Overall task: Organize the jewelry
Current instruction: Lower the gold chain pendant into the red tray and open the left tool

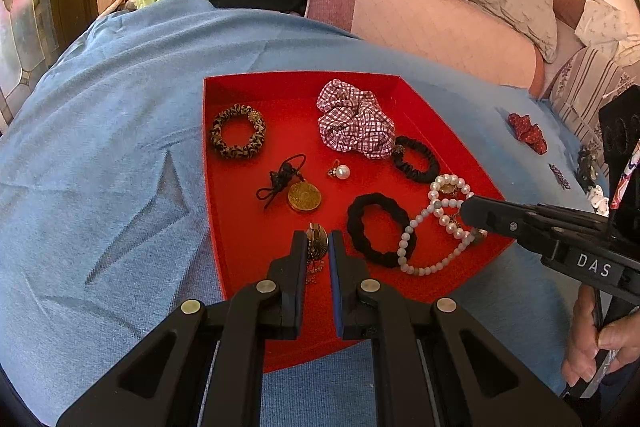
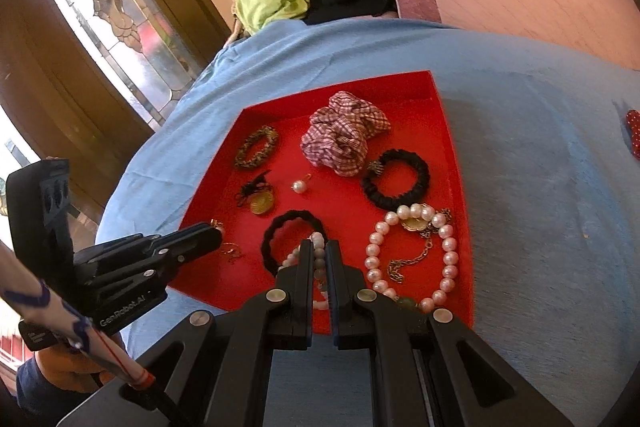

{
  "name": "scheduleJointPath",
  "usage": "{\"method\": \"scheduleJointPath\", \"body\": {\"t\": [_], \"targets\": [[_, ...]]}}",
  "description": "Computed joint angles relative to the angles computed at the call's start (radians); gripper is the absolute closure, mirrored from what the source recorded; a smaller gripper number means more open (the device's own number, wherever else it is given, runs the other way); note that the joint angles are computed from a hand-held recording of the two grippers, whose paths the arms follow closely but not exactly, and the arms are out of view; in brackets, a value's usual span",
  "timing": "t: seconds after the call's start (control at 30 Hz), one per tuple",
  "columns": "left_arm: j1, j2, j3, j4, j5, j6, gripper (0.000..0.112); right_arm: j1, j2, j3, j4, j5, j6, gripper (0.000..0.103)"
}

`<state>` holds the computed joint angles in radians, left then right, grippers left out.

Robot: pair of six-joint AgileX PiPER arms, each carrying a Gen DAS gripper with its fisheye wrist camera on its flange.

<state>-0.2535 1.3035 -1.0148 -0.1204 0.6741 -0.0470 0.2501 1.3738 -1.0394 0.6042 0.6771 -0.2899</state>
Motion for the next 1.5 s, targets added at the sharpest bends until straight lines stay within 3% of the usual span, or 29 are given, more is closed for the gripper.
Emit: {"method": "scheduleJointPath", "body": {"t": [1.5], "targets": [[-0.030, 0.071, -0.030, 0.144, 0.003, -0.103, 0.102, 0.069, 0.063, -0.012, -0.225, -0.047, 0.178, 0.096]]}}
